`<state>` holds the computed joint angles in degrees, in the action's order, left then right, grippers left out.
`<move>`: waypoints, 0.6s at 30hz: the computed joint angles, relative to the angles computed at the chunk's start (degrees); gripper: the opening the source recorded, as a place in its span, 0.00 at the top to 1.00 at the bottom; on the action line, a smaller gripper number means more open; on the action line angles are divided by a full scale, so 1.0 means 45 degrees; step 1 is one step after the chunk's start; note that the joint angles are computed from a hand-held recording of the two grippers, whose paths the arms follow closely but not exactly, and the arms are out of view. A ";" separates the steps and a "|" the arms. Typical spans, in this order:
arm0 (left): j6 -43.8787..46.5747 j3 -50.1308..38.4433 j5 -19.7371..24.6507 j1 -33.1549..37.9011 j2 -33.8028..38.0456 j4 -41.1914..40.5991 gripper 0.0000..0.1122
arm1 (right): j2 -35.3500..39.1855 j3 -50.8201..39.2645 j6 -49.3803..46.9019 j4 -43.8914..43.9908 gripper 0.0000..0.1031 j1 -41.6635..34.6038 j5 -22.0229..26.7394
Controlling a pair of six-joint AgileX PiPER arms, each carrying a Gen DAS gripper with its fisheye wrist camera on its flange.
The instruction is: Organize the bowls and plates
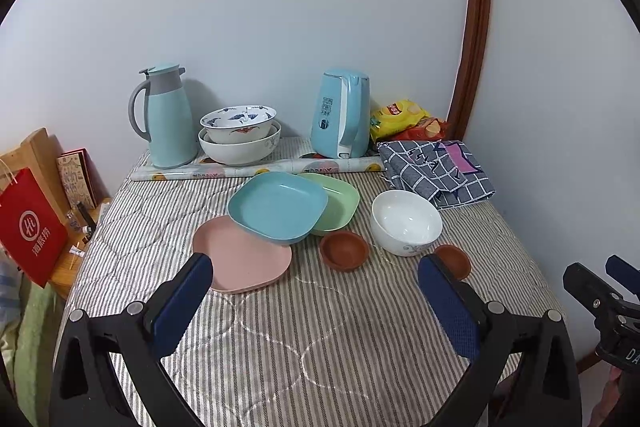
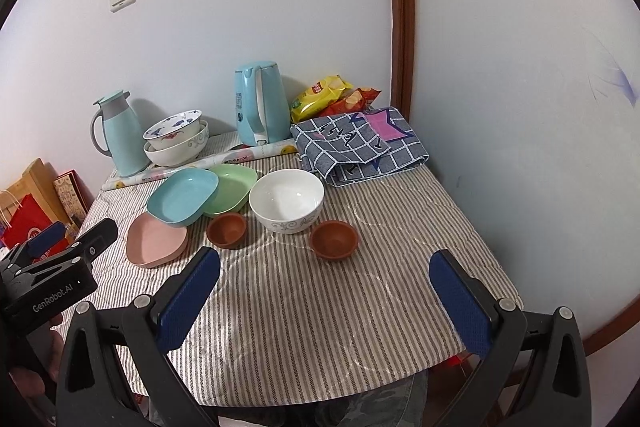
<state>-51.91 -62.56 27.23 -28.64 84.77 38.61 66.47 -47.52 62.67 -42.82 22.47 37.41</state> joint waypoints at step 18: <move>0.0284 0.0050 0.0018 -0.0014 -0.0171 -0.0279 0.08 | -0.0070 0.0125 0.0058 -0.0151 0.00 0.0004 -0.0057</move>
